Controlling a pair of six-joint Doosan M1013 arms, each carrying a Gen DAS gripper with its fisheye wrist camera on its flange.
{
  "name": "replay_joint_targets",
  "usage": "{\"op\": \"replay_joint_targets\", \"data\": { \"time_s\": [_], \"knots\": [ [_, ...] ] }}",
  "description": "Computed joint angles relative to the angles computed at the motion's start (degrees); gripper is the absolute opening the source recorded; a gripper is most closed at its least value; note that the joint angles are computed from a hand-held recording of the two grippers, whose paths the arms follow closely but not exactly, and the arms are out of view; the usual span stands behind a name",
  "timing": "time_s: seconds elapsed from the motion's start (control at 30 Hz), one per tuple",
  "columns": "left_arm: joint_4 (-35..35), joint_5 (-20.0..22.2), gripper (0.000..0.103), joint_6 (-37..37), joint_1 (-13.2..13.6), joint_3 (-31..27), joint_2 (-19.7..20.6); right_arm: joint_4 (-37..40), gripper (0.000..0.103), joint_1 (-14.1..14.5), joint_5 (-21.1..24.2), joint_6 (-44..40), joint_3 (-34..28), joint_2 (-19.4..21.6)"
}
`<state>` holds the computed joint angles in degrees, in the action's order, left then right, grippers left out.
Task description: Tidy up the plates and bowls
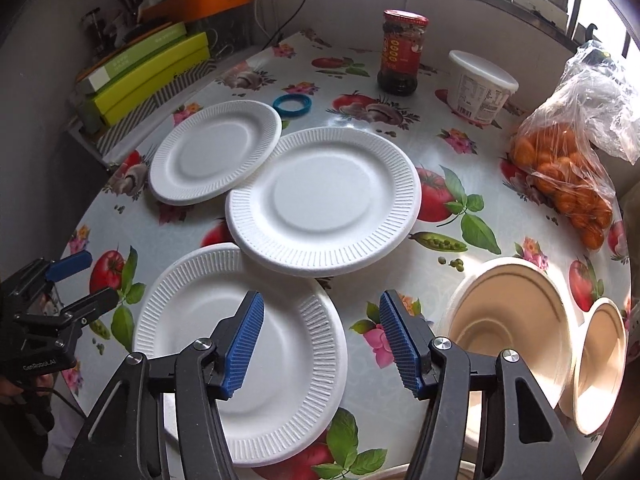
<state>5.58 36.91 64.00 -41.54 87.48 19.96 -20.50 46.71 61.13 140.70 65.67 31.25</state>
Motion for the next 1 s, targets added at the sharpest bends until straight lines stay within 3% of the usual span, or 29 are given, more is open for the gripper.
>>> {"op": "replay_joint_targets", "data": {
  "time_s": [0.2, 0.3, 0.4, 0.63, 0.7, 0.8, 1.0],
  "knots": [
    [-8.39, 0.75, 0.081, 6.71, 0.11, -0.39, 0.86, 3.09, 0.060, -0.68, 1.68, -2.20, -0.76, 0.97],
    [-10.30, 1.54, 0.073, 8.82, -0.06, -0.41, 1.15, 3.92, 0.056, -0.74, 2.90, -3.97, -1.58, 1.72],
    [-10.76, 1.28, 0.072, 9.38, -0.29, -0.19, 1.06, 4.81, 0.048, -1.03, 3.42, -4.75, -2.03, 2.29],
    [-12.53, 1.05, 0.063, 10.70, -0.56, 0.03, 0.91, 6.59, 0.043, -1.22, 3.28, -6.16, -2.25, 2.69],
    [-12.71, 0.97, 0.061, 10.67, -0.59, 0.06, 0.88, 7.45, 0.034, -1.28, 2.96, -6.51, -2.21, 2.70],
    [-13.15, 1.09, 0.050, 10.72, -0.47, 0.16, 0.79, 8.32, 0.025, -1.24, 2.43, -6.82, -2.10, 2.67],
    [-13.31, 0.21, 0.050, 10.08, -0.16, 1.39, 0.01, 10.95, 0.024, -1.00, 1.57, -7.95, -2.88, 3.14]
  ]
}}
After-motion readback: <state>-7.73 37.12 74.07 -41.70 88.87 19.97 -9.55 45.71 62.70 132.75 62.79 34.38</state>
